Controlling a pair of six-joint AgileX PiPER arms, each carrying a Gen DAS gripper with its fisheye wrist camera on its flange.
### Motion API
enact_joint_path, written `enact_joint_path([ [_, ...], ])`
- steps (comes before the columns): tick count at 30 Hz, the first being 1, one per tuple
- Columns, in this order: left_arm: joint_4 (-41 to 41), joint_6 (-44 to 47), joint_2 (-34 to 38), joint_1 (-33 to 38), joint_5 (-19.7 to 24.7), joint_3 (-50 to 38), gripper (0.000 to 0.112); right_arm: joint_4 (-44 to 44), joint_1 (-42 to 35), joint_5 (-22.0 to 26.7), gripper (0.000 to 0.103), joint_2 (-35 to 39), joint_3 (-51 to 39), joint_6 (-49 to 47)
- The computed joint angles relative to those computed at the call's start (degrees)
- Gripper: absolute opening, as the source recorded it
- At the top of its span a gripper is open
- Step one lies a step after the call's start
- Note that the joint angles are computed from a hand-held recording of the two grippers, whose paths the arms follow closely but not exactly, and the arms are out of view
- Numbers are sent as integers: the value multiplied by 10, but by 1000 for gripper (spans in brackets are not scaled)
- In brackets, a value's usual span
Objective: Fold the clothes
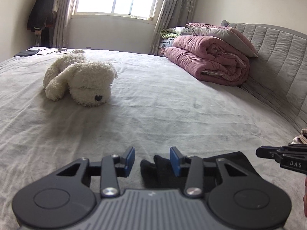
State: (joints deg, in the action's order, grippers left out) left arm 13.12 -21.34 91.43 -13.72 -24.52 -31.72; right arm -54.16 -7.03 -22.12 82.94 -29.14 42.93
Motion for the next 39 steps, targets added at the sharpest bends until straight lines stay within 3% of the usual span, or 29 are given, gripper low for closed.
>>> enact_joint_path([
  [3,7,-6,-19,-31,4,21,41,-99,2,-2,15,-42,27,65],
  [6,-47,58,-33,-79,-1,46,41,-130,11,-15,16,-71,60,58],
  [10,-133,137,-31,-128,-14,62,41,-143,22,-29,16,-64,67,73],
  [15,-155,161,-18,-144,-35,74,41,-147,40,-36,16,-68,75,72],
  [21,-246,253,24,-166,-30,62,41,-73,85,-4,16,-31,77,1],
  [26,-284,303,46,-180,-60,67,42,2,96,-5,17,5,76,-79],
  [32,-268,277,19,-173,-40,70,42,31,97,-9,17,15,79,-108],
  [37,-379,406,-5,-245,-94,105,40,48,100,-13,17,18,83,-124],
  [39,-384,412,0,-244,-89,104,40,48,98,-16,17,20,83,-127],
])
